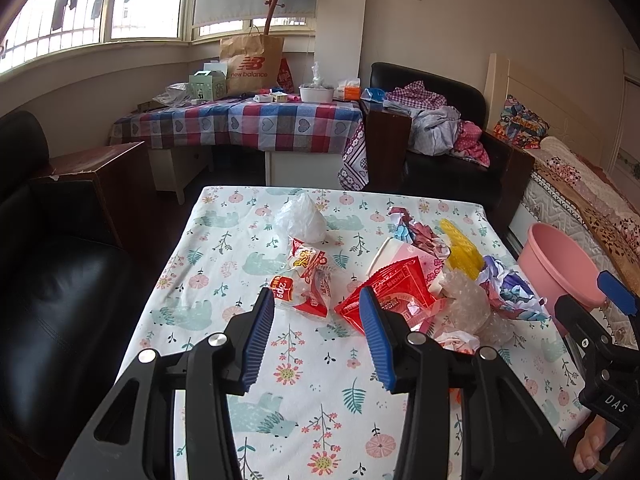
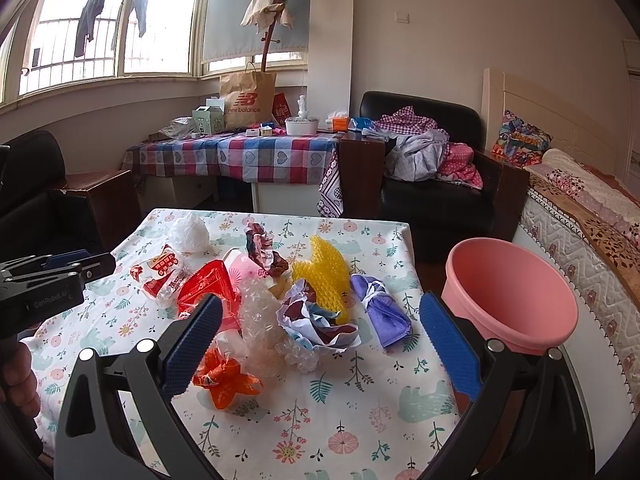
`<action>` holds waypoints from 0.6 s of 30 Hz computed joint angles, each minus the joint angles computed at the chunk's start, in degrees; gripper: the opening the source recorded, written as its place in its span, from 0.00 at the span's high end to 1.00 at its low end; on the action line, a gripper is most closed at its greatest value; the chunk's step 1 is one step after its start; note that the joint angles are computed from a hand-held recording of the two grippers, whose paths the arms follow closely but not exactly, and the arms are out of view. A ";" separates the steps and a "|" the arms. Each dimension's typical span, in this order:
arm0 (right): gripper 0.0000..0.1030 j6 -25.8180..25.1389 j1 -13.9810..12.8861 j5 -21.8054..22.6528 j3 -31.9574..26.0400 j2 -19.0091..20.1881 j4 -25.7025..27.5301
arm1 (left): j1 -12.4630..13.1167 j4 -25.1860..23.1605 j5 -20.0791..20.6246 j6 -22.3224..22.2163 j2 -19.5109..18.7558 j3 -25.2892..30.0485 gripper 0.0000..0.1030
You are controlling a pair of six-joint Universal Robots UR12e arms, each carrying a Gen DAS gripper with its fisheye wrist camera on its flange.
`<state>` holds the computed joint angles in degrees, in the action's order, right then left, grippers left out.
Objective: Collect trash
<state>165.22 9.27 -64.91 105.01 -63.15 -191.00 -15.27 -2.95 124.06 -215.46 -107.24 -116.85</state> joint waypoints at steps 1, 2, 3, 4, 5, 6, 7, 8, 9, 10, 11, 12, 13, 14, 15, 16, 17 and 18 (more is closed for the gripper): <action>0.04 0.01 0.00 -0.01 -0.02 0.01 -0.02 | -0.07 -0.27 0.05 -0.07 0.13 0.09 0.57; 0.04 0.03 -0.01 -0.02 -0.04 0.03 -0.08 | -0.13 -0.53 0.08 -0.13 0.26 0.18 0.57; 0.04 0.04 -0.01 -0.03 -0.04 0.04 -0.14 | -0.18 -0.78 0.12 -0.17 0.38 0.28 0.57; 0.04 0.08 -0.02 -0.07 -0.03 0.02 -0.17 | -0.23 -1.00 0.12 -0.20 0.50 0.38 0.57; 0.04 0.21 -0.10 -0.10 -0.06 -0.03 -0.23 | -0.26 -1.18 0.10 -0.21 0.61 0.47 0.57; 0.04 0.33 -0.15 -0.14 -0.06 -0.01 -0.34 | -0.28 -1.37 0.06 -0.19 0.73 0.57 0.57; 0.04 0.46 -0.20 -0.19 -0.03 -0.04 -0.42 | -0.29 -1.55 0.05 -0.16 0.84 0.66 0.57; 0.04 0.59 -0.27 -0.22 0.00 -0.09 -0.46 | -0.02 0.13 0.06 -0.01 -0.03 -0.02 0.57; 0.04 0.70 -0.34 -0.29 0.11 -0.16 -0.56 | -0.05 0.01 0.02 -0.09 0.12 0.02 0.57; 0.04 0.79 -0.37 -0.40 0.09 -0.16 -0.60 | -0.07 -0.06 -0.07 -0.13 0.27 0.04 0.57; 0.04 0.86 -0.36 -0.50 0.14 -0.14 -0.71 | -0.10 -0.11 -0.08 -0.13 0.40 0.08 0.57; 0.04 0.91 -0.40 -0.64 0.07 -0.12 -0.67 | -0.06 0.09 0.05 0.03 0.14 0.09 0.57; 0.04 0.95 -0.38 -0.82 0.06 -0.08 -0.68 | -0.09 0.08 -0.03 0.16 0.25 0.15 0.57; 0.04 0.99 -0.32 -1.00 0.14 -0.06 -0.78 | -0.12 0.11 -0.16 0.37 0.36 0.23 0.57; 0.04 1.05 -0.32 -1.17 0.06 0.00 -0.65 | -0.13 0.24 -0.37 0.62 0.45 0.30 0.57; 0.04 1.13 -0.29 -1.35 0.04 0.08 -0.63 | -0.12 0.44 -0.58 0.82 1.47 -0.54 0.57; 0.04 1.21 -0.28 -1.51 -0.03 0.16 -0.53 | -0.11 0.67 -0.94 1.14 1.78 -0.61 0.57; 0.04 1.29 -0.28 -1.62 -0.06 0.20 -0.47 | -0.02 1.03 -1.16 1.34 1.88 -0.80 0.57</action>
<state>166.51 8.99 -66.53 104.95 -62.95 -191.46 -15.30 -1.92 122.90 -214.12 -105.36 -117.64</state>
